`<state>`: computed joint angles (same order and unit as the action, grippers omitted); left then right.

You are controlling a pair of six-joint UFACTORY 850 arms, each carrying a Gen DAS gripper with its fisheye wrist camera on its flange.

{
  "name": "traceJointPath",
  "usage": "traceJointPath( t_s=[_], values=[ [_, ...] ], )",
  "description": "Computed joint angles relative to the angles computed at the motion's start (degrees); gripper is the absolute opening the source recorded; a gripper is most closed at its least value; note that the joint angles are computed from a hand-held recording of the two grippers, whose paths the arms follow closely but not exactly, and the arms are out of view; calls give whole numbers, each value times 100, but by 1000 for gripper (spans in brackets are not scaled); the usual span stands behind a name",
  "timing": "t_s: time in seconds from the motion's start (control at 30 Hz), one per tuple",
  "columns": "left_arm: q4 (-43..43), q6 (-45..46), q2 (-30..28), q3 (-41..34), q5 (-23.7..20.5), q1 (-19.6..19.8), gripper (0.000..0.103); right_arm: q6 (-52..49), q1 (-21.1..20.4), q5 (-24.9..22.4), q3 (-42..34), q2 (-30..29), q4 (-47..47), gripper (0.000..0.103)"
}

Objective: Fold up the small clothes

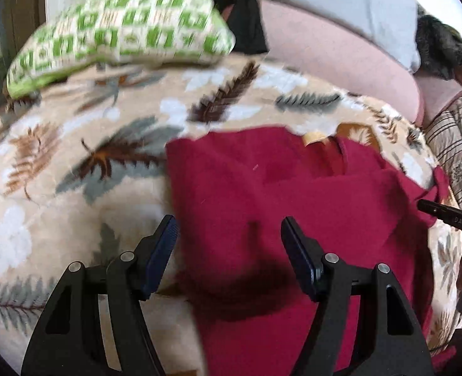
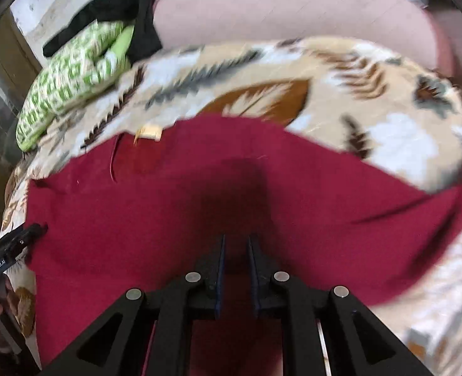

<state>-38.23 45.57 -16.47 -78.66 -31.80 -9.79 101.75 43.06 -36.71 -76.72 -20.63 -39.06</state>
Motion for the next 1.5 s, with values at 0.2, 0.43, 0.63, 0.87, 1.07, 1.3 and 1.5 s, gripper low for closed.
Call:
traceJointPath(
  t_s=[0.2, 0.43, 0.63, 0.87, 1.07, 1.3, 1.5],
  values=[
    [-832, 606, 161, 72, -198, -100, 69, 1659, 88, -1173, 1183, 1097, -474, 60],
    [-415, 222, -6, 33, -331, -347, 69, 2303, -669, -1610, 2154, 1808, -82, 60],
    [-13, -59, -150, 28, -321, -502, 69, 1175, -1522, -1354, 2233, 1552, 431, 58],
    [-407, 156, -209, 9, -417, -504, 69, 2628, -688, -1595, 3074, 2736, -612, 12],
    [-465, 215, -169, 51, -488, -519, 69, 3967, 263, -1819, 3972, 3615, -622, 33],
    [-439, 156, -155, -12, -500, -446, 69, 5822, 74, -1332, 4820, 4116, -1277, 55],
    [-619, 51, -200, -145, -626, -122, 69, 5463, -83, -1499, 4437, 3922, -2014, 10]
  ],
)
